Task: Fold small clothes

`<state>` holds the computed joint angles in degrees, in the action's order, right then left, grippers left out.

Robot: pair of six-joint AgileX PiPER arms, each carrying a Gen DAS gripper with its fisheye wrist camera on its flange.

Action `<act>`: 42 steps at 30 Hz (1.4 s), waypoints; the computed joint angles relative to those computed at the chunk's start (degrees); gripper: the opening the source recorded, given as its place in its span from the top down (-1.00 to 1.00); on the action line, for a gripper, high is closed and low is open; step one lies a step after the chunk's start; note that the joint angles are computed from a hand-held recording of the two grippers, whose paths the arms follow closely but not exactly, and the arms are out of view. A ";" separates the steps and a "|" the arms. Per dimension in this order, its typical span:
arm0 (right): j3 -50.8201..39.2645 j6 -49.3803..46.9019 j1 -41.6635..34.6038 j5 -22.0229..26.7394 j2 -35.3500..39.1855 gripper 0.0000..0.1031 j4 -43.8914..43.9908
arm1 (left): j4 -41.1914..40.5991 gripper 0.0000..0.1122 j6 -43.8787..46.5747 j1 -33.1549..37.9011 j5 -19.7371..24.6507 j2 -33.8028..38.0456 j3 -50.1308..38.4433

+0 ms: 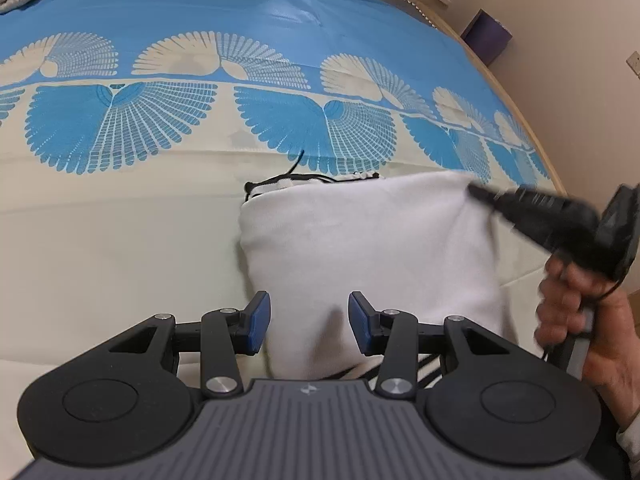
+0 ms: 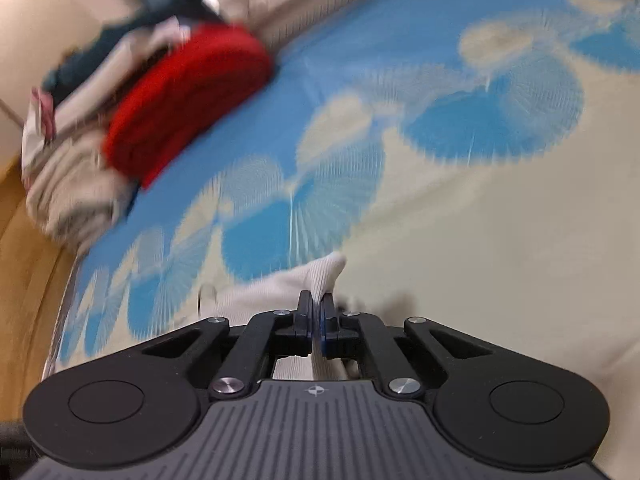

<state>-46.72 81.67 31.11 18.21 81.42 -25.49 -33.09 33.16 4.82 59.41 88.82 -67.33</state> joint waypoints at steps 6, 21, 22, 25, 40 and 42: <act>-8.11 6.28 5.74 20.32 6.11 0.95 -9.99 | -0.05 0.15 1.56 0.18 0.40 -0.55 0.69; -0.09 -43.00 10.44 18.73 -9.38 0.52 23.04 | 0.19 0.15 14.48 -6.40 5.40 -4.66 7.56; -1.41 -45.36 11.08 24.32 -6.27 0.53 23.79 | 3.48 0.15 12.63 -8.48 3.73 -4.55 8.52; -2.39 -44.63 13.53 31.28 -2.94 0.51 20.01 | 9.71 0.14 9.42 -11.91 1.10 -5.00 10.53; 1.07 -44.22 9.75 27.61 -9.55 0.16 23.78 | 7.00 0.01 17.34 -6.54 5.27 -7.49 9.89; 2.71 -37.47 7.94 23.08 -13.53 0.05 21.29 | 0.33 -0.21 17.92 -1.38 7.69 -5.85 6.74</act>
<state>-44.01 44.20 39.05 41.29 67.89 -4.20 -32.76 51.09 3.43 67.11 82.97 -60.59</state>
